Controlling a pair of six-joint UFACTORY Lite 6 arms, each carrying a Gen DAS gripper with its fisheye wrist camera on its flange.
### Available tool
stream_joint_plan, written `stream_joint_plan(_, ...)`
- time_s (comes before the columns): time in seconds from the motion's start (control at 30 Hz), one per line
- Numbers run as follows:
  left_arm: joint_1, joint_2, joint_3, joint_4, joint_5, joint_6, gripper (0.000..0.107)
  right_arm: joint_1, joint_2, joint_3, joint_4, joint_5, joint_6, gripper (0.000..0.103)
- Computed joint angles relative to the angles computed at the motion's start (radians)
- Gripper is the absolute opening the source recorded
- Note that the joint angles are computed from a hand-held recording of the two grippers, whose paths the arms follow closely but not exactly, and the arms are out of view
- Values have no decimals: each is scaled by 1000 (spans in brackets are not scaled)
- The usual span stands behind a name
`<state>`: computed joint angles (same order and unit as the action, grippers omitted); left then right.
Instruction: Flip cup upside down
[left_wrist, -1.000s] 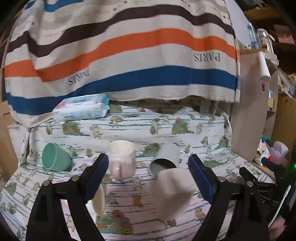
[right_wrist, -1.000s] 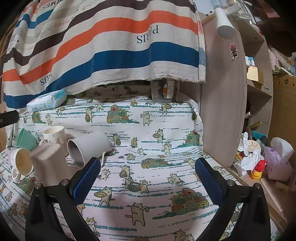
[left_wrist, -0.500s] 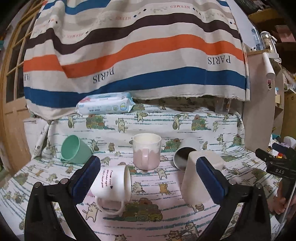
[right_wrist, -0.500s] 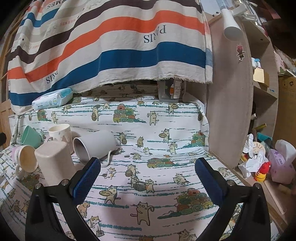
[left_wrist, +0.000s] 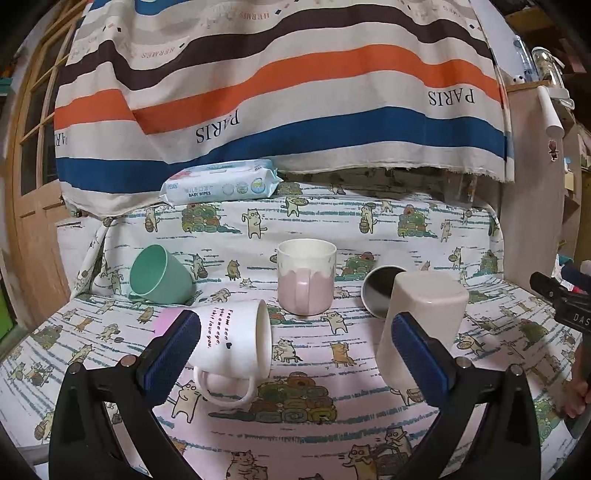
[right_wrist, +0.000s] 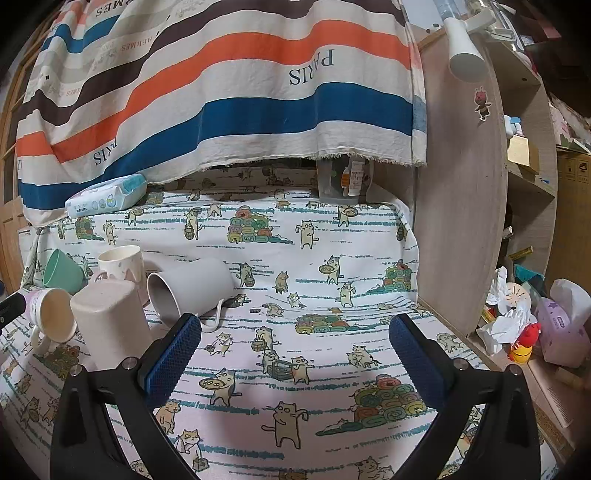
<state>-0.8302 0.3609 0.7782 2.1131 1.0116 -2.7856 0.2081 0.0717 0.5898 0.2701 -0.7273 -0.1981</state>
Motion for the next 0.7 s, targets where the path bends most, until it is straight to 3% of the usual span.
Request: stream_joint_plan(0.7,8,-15,3,-13,-7,18,103,4,2,1,5,-1,-3,103)
